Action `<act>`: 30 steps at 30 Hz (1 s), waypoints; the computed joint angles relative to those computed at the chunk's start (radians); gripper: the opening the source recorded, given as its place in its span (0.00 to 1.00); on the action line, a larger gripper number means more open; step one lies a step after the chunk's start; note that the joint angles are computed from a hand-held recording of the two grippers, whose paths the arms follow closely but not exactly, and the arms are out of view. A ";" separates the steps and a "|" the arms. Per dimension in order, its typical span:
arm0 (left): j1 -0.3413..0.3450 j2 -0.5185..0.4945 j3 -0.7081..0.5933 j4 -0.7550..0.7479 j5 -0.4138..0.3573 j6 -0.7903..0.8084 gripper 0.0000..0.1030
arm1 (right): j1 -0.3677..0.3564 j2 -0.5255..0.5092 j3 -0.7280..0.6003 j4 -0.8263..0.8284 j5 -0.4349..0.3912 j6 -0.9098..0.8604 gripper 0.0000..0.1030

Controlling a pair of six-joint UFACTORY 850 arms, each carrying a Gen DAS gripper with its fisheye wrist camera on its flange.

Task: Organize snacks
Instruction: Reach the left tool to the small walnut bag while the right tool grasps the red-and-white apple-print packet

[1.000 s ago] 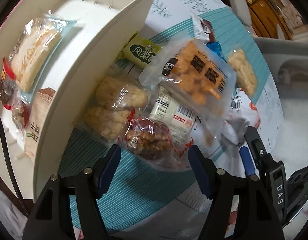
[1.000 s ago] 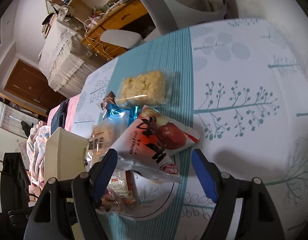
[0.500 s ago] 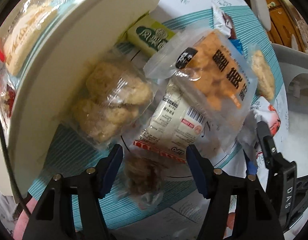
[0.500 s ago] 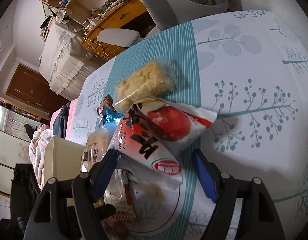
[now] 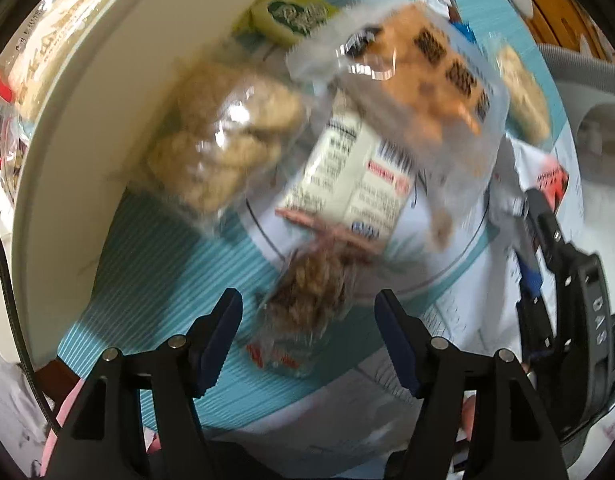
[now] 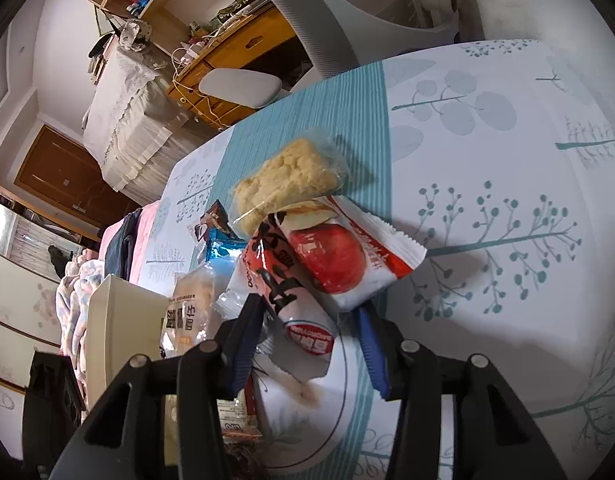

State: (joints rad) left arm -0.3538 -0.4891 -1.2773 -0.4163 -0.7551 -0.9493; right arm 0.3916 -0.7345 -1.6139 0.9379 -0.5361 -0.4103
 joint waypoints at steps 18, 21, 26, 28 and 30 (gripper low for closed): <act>-0.075 -0.042 -0.043 0.045 -0.042 0.073 0.30 | -0.016 0.137 0.123 -0.044 0.032 -0.005 0.43; -0.073 -0.049 -0.044 0.033 -0.031 0.092 0.28 | -0.014 0.163 0.146 -0.062 0.038 0.010 0.43; -0.083 -0.034 -0.037 0.032 -0.039 0.117 0.25 | -0.010 0.200 0.180 -0.101 0.046 0.048 0.43; -0.090 -0.022 -0.030 0.033 -0.040 0.122 0.24 | -0.008 0.216 0.194 -0.120 0.047 0.067 0.43; -0.094 -0.001 -0.021 0.036 -0.037 0.126 0.24 | -0.005 0.230 0.205 -0.138 0.045 0.082 0.43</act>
State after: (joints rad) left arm -0.4482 -0.4901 -1.2982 -0.3806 -0.7922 -0.8236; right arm 0.3869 -0.5048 -1.4084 0.7999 -0.4909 -0.3283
